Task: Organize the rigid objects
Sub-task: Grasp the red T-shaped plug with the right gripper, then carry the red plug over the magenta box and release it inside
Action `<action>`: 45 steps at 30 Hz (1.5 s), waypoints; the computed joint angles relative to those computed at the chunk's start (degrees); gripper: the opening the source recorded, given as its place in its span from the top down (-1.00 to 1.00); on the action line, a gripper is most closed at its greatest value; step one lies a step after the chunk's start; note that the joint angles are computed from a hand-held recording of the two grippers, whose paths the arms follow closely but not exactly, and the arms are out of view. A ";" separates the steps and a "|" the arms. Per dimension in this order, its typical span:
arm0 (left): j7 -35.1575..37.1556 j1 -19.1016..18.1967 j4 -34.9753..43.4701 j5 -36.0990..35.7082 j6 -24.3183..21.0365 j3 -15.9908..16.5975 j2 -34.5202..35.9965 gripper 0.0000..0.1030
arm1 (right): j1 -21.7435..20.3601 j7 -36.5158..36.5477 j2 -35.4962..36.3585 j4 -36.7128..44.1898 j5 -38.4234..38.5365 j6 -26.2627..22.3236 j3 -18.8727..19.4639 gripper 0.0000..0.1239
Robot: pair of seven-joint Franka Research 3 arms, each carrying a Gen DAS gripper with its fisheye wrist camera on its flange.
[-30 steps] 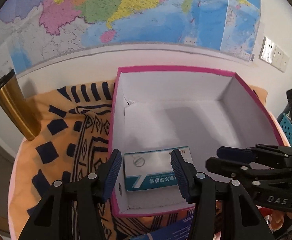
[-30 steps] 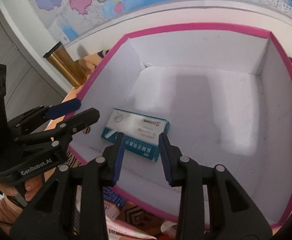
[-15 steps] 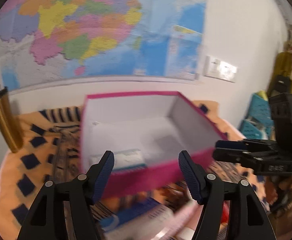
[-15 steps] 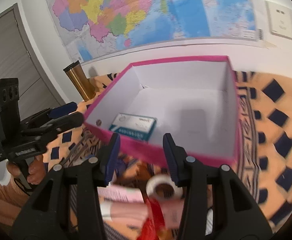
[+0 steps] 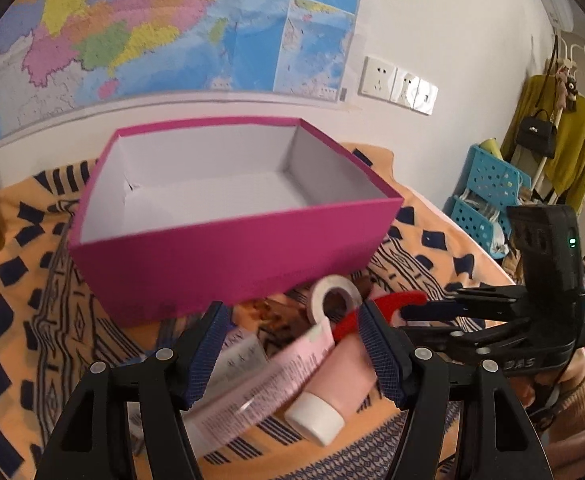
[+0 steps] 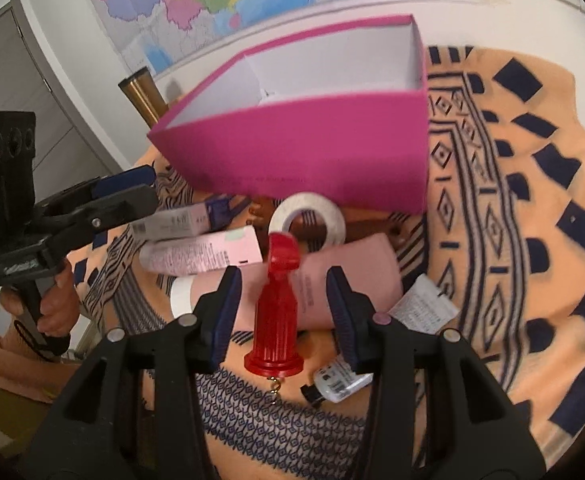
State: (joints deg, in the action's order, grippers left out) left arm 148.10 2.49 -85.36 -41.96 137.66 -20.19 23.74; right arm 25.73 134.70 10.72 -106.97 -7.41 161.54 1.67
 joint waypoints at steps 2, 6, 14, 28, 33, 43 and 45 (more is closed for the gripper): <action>0.37 0.05 -1.53 -0.24 0.49 -0.04 -0.83 -0.33 | 0.06 -0.83 1.39 1.51 -0.19 -0.76 0.06 0.25; 0.33 -0.20 -2.78 -0.14 0.35 0.31 -1.52 -0.33 | 0.46 -1.45 2.94 3.07 0.15 -1.00 -0.45 0.29; 0.82 -0.65 -3.75 0.16 -1.61 0.57 -2.01 -0.33 | 0.80 -3.55 4.22 4.95 1.49 -1.68 -0.86 0.69; 3.65 -1.90 -4.33 -1.04 -5.67 0.53 -2.69 -0.33 | 0.31 2.54 -1.26 -0.57 -3.04 3.68 -1.61 0.77; 4.62 -2.45 -4.64 -1.37 -5.91 0.68 -3.10 -0.33 | -0.42 2.23 -1.64 -0.52 -3.03 4.77 -0.93 0.77; 4.25 -3.40 -1.45 -0.75 -5.73 0.28 -1.49 -0.21 | -0.67 -0.56 -1.16 2.81 -3.35 5.92 -1.05 0.77; 4.23 -3.53 0.17 -0.45 -6.11 0.03 -0.60 -0.15 | -0.96 -1.92 -0.86 3.89 -2.89 6.11 -1.05 0.77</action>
State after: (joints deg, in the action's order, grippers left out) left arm 152.33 -1.04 -85.19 -42.42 131.56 -20.16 23.14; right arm 24.78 132.78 9.86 -103.08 -10.30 167.65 0.62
